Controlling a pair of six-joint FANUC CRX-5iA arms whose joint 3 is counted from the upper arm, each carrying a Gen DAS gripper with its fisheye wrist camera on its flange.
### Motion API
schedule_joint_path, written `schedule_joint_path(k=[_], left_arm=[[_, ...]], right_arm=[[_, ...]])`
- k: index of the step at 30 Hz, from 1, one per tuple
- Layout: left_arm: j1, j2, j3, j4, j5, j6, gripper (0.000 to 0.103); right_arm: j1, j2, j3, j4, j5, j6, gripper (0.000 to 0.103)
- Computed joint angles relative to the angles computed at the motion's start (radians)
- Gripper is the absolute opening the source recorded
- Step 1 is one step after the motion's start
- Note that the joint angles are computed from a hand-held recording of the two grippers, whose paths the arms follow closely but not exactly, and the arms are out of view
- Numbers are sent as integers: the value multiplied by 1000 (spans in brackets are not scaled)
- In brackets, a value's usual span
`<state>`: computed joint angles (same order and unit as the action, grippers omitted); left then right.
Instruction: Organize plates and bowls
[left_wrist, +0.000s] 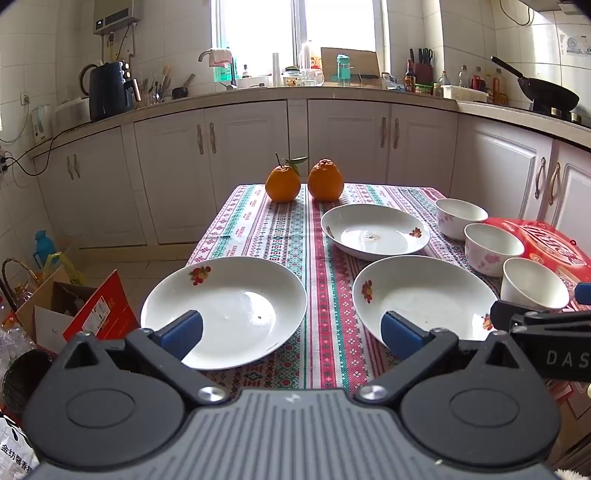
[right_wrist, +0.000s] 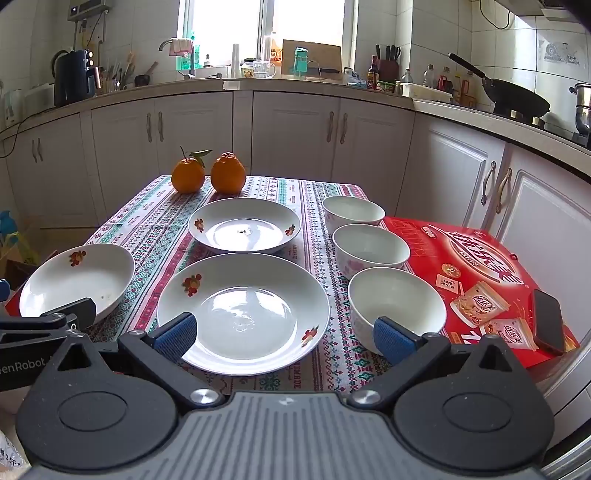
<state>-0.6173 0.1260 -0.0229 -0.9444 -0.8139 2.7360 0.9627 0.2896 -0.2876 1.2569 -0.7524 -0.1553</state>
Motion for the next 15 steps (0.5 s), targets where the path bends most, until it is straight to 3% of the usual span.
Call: schedule_joint_path(k=[15], left_arm=[[4,-2,-1,4,3,-4,102]], right_arm=[[-2,0,-3,7,2,-7,103]])
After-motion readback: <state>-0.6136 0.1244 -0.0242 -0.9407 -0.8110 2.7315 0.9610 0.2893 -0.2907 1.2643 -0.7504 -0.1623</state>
